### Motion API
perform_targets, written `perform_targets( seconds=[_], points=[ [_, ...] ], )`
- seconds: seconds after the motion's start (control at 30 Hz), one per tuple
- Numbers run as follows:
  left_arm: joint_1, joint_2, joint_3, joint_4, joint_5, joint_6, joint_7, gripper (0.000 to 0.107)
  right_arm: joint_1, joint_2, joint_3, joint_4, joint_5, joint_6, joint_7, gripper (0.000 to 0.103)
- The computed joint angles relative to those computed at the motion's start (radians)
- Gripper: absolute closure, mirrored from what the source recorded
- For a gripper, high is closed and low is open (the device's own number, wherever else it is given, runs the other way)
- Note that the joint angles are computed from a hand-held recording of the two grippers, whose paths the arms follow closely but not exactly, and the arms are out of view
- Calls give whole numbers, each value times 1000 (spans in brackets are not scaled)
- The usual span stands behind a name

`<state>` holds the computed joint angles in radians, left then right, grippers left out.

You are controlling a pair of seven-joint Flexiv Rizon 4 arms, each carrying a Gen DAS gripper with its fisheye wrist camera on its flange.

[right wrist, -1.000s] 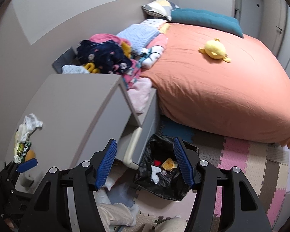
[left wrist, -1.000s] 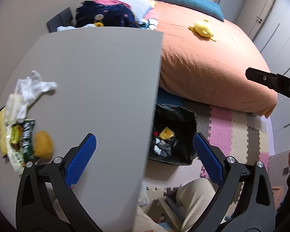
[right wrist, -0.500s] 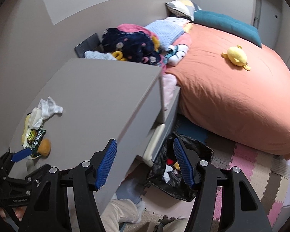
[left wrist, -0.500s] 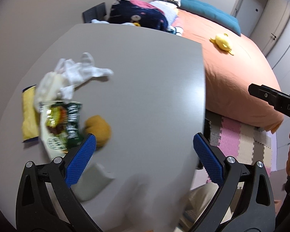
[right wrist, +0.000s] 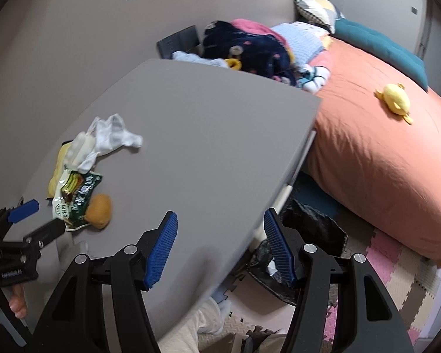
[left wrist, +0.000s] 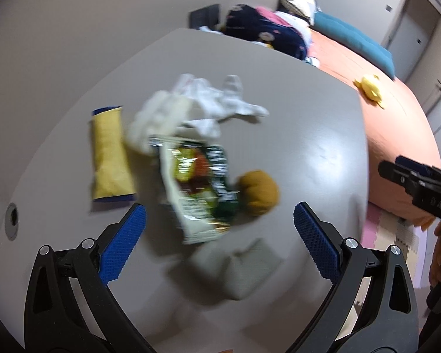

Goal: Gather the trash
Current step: 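Move both tools back over the table toward the remaining snacks, then grasp the yellow snack bar with the left gripper while the right grasps the brown bun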

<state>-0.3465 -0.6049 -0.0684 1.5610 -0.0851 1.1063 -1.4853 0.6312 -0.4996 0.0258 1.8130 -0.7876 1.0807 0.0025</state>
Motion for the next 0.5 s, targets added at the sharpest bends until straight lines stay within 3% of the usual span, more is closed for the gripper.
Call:
perform_targets(
  seconds=[0.5],
  points=[
    [68, -30, 50, -20, 7, -11, -68, 10, 55, -188, 35, -281, 176, -64, -235, 41]
  ],
)
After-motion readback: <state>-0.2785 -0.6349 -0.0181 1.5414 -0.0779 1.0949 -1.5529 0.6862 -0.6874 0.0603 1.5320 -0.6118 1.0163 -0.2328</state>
